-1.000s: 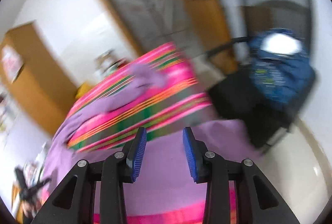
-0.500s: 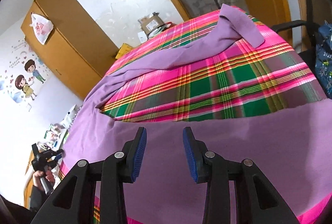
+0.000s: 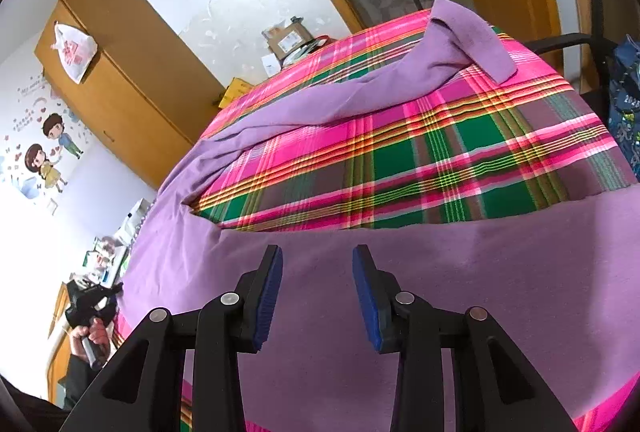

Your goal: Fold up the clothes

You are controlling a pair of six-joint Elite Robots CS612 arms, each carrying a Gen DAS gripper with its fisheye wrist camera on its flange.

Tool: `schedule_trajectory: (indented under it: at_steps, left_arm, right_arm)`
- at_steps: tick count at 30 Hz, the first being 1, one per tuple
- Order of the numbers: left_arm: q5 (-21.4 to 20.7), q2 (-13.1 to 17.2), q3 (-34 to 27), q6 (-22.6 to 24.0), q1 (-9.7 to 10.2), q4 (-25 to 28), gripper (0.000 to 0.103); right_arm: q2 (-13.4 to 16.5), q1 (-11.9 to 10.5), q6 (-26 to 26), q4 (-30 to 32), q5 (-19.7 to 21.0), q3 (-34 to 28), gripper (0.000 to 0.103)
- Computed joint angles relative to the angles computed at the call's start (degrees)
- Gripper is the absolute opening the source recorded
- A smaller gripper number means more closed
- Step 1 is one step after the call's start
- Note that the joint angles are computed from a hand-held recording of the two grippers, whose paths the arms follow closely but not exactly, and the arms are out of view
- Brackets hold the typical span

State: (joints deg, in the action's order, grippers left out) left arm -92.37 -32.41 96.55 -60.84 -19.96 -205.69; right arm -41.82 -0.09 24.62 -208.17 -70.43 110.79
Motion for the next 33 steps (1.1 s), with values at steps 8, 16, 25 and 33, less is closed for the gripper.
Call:
schedule_trajectory:
  at_steps: [8,16,25,33]
  left_arm:
    - [2.95,-1.24,1.53,0.52,-0.23,1.00,0.010]
    - [0.62,-1.29,0.69,2.69,0.08,4.46,0.013]
    - [4.74,-3.56,3.81,3.09,-0.64,2.37,0.015]
    - [4.46,-4.47,2.05,12.18,-3.88,2.22,0.015]
  right_arm:
    - [0.13,0.00,-0.31,-0.32,0.05,0.04,0.039]
    - [0.86,0.33,-2.71,2.16,1.94,-2.23,0.040]
    - [1.93,2.73,-10.78,7.74,4.35,-7.15,0.045]
    - [2.60,2.97,-10.43,9.46,5.01,-8.50,0.045]
